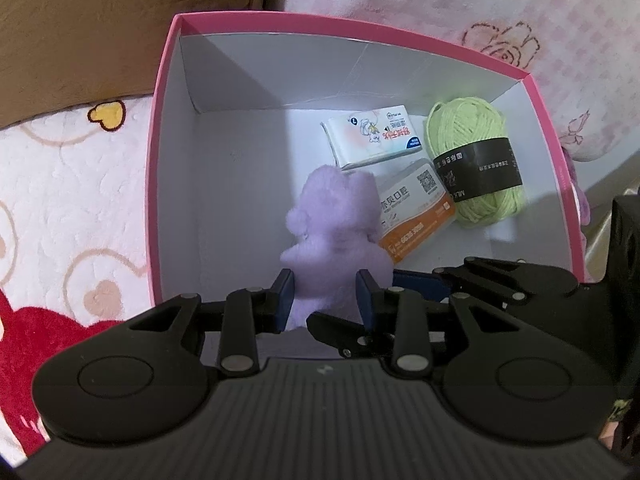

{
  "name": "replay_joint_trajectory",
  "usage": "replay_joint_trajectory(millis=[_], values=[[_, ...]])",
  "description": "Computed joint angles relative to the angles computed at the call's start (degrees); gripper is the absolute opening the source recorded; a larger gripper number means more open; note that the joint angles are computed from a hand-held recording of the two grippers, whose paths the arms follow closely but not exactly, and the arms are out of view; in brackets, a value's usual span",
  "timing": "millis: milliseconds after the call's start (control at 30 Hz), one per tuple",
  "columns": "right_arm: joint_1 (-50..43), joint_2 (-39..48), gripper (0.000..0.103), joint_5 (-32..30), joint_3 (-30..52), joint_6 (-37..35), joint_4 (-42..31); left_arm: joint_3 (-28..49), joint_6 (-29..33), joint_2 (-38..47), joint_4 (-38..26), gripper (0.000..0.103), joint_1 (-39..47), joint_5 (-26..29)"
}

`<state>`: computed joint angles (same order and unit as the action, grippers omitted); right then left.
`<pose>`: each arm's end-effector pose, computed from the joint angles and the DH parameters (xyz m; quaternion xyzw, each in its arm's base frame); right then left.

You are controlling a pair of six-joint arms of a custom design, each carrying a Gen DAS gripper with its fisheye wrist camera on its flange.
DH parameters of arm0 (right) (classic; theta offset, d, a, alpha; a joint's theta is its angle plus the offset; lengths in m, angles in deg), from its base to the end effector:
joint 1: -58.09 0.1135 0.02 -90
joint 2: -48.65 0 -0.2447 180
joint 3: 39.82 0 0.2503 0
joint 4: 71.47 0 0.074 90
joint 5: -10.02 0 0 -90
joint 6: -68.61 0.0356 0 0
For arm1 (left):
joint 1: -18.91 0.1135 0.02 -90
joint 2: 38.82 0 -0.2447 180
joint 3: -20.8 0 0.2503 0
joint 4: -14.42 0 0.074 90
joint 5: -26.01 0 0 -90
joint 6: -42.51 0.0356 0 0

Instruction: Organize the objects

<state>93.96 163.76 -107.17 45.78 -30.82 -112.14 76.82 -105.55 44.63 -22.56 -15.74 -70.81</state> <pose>0.2964 0.2344 0.1124 -0.4061 0.8681 0.2637 0.1099 0.2175 -0.1452 0.1427 -0.2104 0.9505 -0.1199 0.1946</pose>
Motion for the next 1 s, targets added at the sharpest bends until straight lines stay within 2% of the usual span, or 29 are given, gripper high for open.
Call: replay_joint_trajectory(millis=[200, 267, 300, 333, 367, 400, 533, 700, 800, 1000], values=[[0.4, -2.1, 0.066, 0.9, -1.9, 1.0, 1.3, -0.5, 0.8, -2.6, -0.9, 0.032, 0.0, -1.6], [1.0, -2.4, 0.063, 2.0, -2.1, 0.8, 1.6, -0.7, 1.3, -2.7, -0.6, 0.031, 0.3, -1.5], [1.4, -2.3, 0.048, 2.7, -2.1, 0.7, 1.8, -1.0, 1.4, -2.9, -0.2, 0.030, 0.4, -1.6], [2.0, -2.2, 0.041, 3.6, -2.1, 1.1, 2.0, -1.6, 1.4, -3.4, 0.6, 0.029, 0.4, -1.9], [2.1, -2.2, 0.028, 3.9, -2.2, 1.2, 2.2, -2.2, 1.4, -3.8, 1.2, 0.029, 0.5, -2.2], [2.3, -2.1, 0.022, 4.0, -2.3, 1.5, 2.6, -2.7, 1.4, -4.2, 1.8, 0.029, 0.6, -2.3], [3.9, -1.9, 0.021, 6.0, -3.3, 3.7, 5.3, -4.8, 1.2, -6.0, 4.0, 0.029, 0.7, -2.5], [4.6, -4.1, 0.022, 7.8, -4.9, 5.2, 5.9, -5.4, 1.1, -8.1, 3.4, 0.029, -0.2, -3.8], [3.5, -10.5, 0.025, 7.3, -9.7, 5.1, 6.6, -5.4, 1.3, -11.0, 1.0, 0.029, -1.6, -4.6], [3.1, -26.3, 0.027, 8.5, -18.4, 2.9, 5.4, -4.1, 0.0, -18.5, -8.0, 0.029, -4.9, -5.5]])
